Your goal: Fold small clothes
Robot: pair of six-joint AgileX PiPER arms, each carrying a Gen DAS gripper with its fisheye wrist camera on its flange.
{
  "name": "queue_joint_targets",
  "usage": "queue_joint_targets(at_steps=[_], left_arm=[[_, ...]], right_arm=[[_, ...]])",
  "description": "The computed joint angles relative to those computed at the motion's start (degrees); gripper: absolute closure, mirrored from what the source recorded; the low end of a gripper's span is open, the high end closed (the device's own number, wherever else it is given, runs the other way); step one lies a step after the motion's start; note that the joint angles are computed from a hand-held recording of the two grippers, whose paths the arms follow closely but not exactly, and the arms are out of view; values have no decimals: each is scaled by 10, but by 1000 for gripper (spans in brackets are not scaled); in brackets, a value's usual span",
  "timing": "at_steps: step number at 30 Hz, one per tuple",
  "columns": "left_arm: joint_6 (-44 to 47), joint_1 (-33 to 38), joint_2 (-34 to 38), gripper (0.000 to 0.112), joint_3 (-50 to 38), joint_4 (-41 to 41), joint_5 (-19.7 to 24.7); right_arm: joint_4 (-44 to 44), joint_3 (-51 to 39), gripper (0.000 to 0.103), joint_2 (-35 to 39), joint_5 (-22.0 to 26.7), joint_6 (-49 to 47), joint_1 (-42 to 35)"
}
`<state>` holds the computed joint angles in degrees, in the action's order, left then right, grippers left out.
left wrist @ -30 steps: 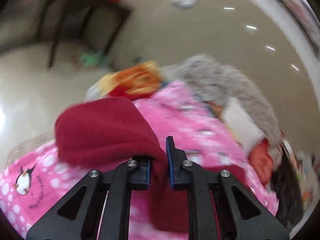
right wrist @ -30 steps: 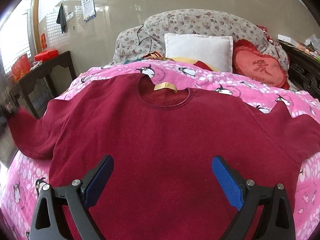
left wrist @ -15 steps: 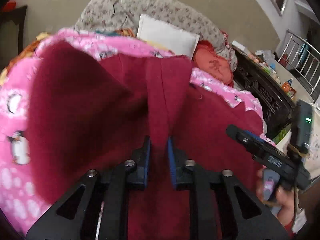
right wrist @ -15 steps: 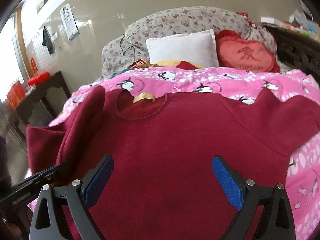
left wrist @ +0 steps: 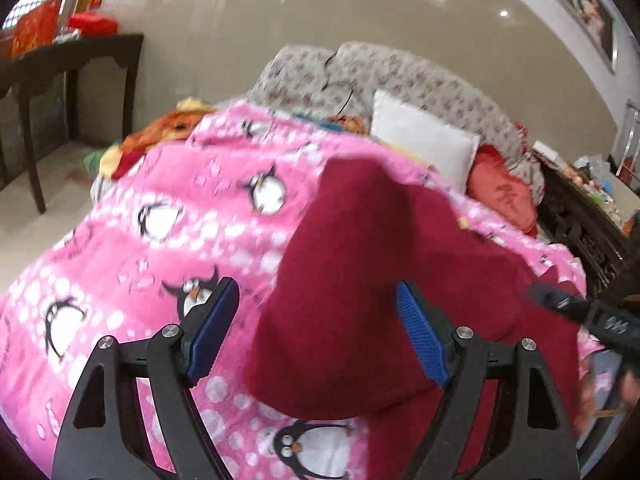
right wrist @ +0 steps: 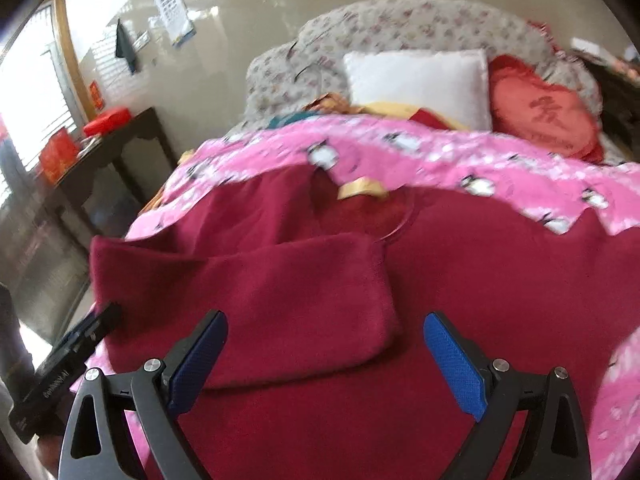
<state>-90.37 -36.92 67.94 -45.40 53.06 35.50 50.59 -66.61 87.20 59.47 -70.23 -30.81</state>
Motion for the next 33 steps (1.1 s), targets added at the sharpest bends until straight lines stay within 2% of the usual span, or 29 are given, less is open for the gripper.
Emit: queue_joint_targets(at_steps=[3, 5, 6, 7, 8, 9, 10, 11, 12, 14, 15, 17, 20, 23, 28, 30, 31, 33], left_arm=[[-7, 21, 11, 31, 8, -8, -29], [-23, 27, 15, 31, 13, -3, -45], [-27, 30, 16, 31, 15, -4, -52], [-29, 30, 18, 31, 15, -4, -52], [-31, 27, 18, 31, 14, -3, -50], [-32, 24, 19, 31, 13, -1, -46], [-34, 22, 20, 31, 12, 1, -44], [-35, 23, 21, 31, 11, 2, -45], [-35, 27, 22, 31, 12, 1, -50], [-24, 34, 18, 31, 10, -14, -56], [-30, 33, 12, 31, 12, -10, -53], [-97, 13, -12, 31, 22, 51, -24], [-149, -8, -35, 31, 28, 96, 13], [-156, -11, -34, 31, 30, 103, 18], [-113, -3, 2, 31, 20, 71, -8], [-109, -15, 7, 31, 17, 77, -4], [-111, -26, 8, 31, 16, 85, 4], [-114, -41, 11, 31, 14, 95, 15]], right_arm=[[-10, -19, 5, 24, -49, 15, 5], [-7, -41, 5, 57, -55, 12, 17], [-6, -47, 11, 70, -58, 7, 25], [-9, -56, 21, 86, -59, -1, 36], [-19, -66, 48, 99, -60, 1, 47], [-15, -66, 64, 109, -63, -14, 55], [11, -53, 64, 105, -70, -48, 53], [34, -40, 73, 101, -72, -84, 51], [37, -37, 88, 98, -63, -100, 49], [38, -39, 97, 87, -44, -103, 39], [51, -51, 98, 83, -11, -108, 19], [71, -69, 98, 74, 22, -112, -9], [98, -102, 98, 60, 27, -122, -55], [81, -141, 98, 73, 1, -99, -83], [-19, -164, 98, 121, -90, -28, -78], [-98, -162, 92, 137, -150, 12, -52], [-104, -159, 89, 137, -153, 13, -49], [-46, -154, 72, 124, -108, -23, -72]])
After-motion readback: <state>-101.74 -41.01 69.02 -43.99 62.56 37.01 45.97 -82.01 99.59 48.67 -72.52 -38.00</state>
